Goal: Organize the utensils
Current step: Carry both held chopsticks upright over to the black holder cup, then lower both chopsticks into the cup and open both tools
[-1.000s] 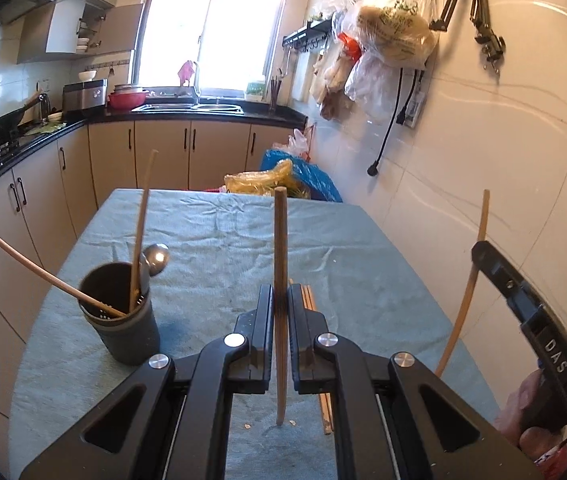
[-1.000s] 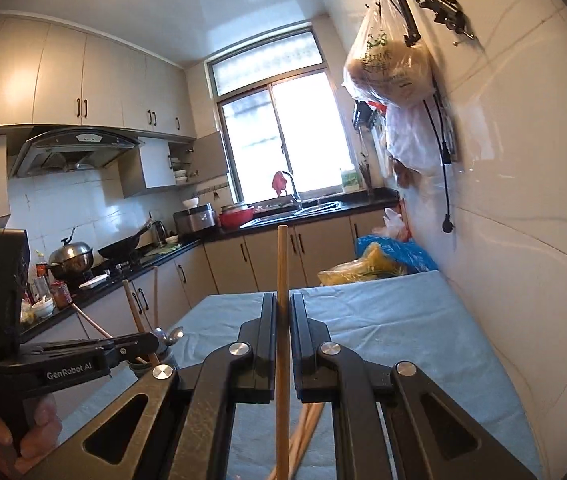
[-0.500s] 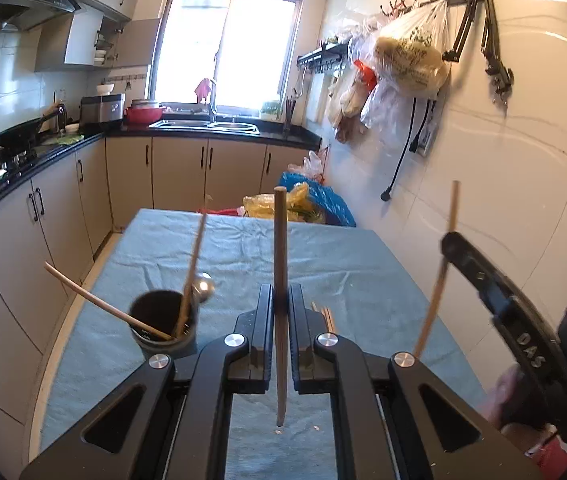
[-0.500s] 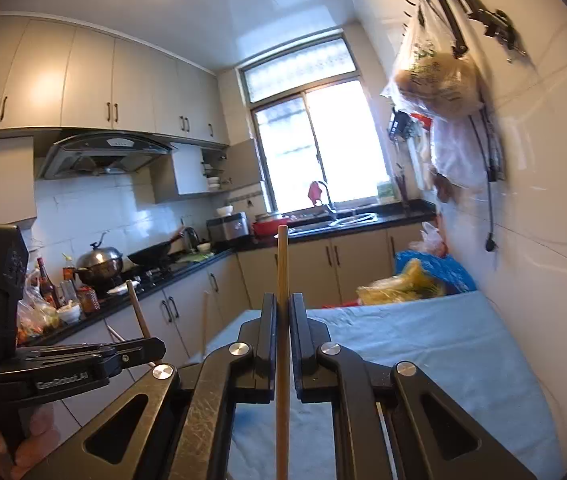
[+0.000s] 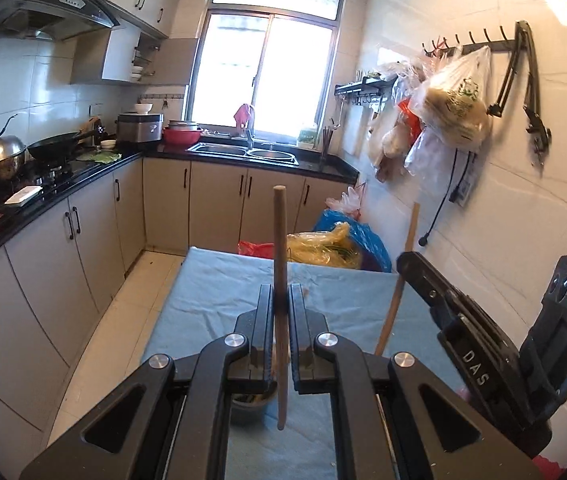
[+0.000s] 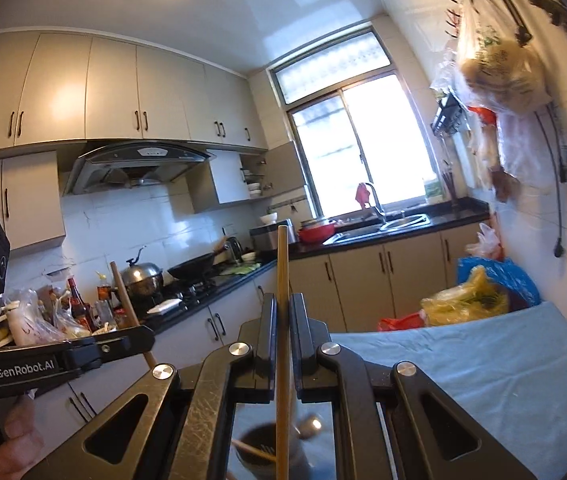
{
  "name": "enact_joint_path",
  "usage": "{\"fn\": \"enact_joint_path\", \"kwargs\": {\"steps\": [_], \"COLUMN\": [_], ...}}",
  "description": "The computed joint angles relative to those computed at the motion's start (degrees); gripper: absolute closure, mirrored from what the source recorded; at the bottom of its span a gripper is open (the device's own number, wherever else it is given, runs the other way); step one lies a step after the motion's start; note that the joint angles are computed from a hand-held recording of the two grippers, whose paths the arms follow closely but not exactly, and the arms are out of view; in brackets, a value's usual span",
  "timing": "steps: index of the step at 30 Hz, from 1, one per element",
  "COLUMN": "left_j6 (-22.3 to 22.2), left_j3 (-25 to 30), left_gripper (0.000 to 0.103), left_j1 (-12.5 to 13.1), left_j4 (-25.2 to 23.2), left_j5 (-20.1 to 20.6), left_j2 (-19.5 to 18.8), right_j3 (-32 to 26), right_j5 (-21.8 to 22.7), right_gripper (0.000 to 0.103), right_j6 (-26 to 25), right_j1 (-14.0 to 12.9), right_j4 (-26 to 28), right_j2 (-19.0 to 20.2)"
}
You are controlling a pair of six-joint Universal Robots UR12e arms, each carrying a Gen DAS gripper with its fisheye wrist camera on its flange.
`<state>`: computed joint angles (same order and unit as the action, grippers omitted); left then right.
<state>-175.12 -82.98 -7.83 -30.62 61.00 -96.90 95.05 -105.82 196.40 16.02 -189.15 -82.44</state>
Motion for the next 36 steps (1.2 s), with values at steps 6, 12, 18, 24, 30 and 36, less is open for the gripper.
{"fn": "enact_joint_path", "kwargs": {"steps": [6, 12, 18, 24, 30, 36], "left_j6": [-1.2, -1.7, -1.1, 0.0, 0.7, 1.4], "left_j3": [4.4, 5.9, 5.7, 4.7, 4.1, 3.3], "left_gripper": [0.097, 0.097, 0.097, 0.097, 0.097, 0.097], "left_j1": [0.1, 0.3, 0.2, 0.1, 0.0, -0.3], "left_j4": [-2.7, -2.6, -1.7, -1.1, -1.8, -2.5], "left_j5": [1.8, 2.2, 2.4, 2.6, 2.7, 4.3], "left_j2": [-4.0, -6.3, -7.1, -6.7, -6.3, -5.8], "right_j3": [-6.3, -11.0, -12.2, -11.2, -8.5, -5.3], "right_j5": [1.0, -0.3, -1.6, -1.3, 0.2, 1.3], "right_gripper": [0.097, 0.097, 0.096, 0.096, 0.096, 0.096], "right_j6": [-0.6, -1.4, -3.4, -5.3, -5.6, -5.6], "right_j1": [0.1, 0.1, 0.2, 0.5, 0.5, 0.3], "right_j4": [1.8, 3.6, 4.3, 4.3, 4.8, 5.2], "right_j2": [4.8, 8.6, 10.6, 10.8, 9.3, 7.1]}}
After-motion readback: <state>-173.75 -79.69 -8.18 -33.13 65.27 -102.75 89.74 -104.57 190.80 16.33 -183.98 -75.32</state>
